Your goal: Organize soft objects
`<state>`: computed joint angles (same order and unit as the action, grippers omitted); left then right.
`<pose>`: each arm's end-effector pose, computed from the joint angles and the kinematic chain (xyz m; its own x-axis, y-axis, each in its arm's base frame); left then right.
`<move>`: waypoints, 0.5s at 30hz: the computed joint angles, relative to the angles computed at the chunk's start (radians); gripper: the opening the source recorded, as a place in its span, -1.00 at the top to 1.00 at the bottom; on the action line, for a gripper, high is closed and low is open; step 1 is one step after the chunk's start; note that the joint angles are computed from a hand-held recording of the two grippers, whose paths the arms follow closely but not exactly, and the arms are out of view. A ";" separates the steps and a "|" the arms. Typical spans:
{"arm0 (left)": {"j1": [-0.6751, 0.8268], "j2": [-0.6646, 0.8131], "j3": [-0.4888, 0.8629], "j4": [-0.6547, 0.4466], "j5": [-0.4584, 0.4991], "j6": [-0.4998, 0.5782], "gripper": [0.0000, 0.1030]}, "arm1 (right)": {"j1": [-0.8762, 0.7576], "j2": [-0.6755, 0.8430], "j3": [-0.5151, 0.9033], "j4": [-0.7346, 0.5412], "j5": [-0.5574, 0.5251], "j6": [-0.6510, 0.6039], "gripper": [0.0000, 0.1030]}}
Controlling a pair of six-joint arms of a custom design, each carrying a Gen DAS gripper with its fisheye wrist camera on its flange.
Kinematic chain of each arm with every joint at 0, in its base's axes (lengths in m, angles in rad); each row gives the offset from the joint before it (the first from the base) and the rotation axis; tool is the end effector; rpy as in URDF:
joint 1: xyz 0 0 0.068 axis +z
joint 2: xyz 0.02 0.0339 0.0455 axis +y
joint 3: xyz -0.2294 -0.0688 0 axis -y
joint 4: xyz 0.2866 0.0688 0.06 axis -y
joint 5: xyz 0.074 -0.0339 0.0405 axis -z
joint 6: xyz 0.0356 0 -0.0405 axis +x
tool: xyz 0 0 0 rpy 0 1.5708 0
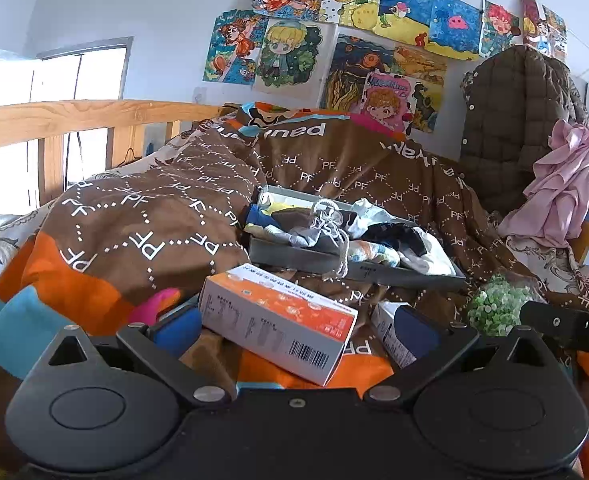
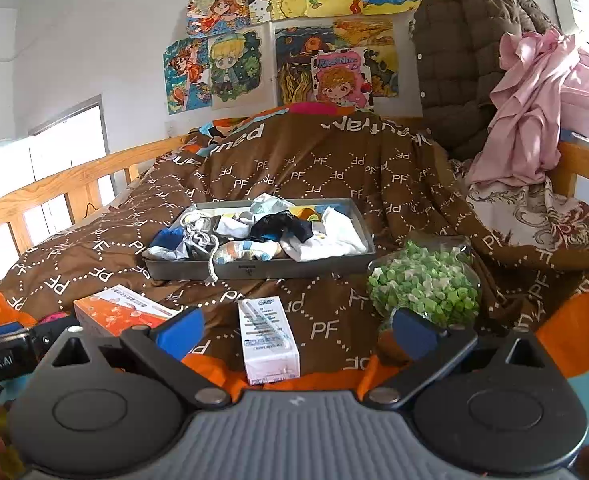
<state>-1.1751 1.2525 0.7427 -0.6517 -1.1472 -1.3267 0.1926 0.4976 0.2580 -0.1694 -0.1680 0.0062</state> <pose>0.1313 -0.2301 0.1626 -0.3178 -0.2740 -0.9077 -0.2853 0.9406 -0.1840 0.2061 0.0463 0.1699 -0.3924 -0.0703 -0.9171 -0.3369 0.9388 0.0722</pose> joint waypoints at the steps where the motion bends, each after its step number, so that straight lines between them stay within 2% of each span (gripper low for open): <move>1: -0.006 0.002 -0.005 -0.001 -0.006 -0.007 -0.98 | 0.005 -0.021 -0.008 -0.011 0.008 0.005 -0.99; 7: -0.027 0.014 0.009 -0.085 -0.015 -0.111 -0.98 | 0.013 -0.135 -0.055 -0.063 0.031 0.001 -0.99; 15: -0.059 0.025 0.020 -0.133 -0.033 -0.154 -0.99 | 0.020 -0.242 -0.098 -0.118 0.039 -0.006 -0.99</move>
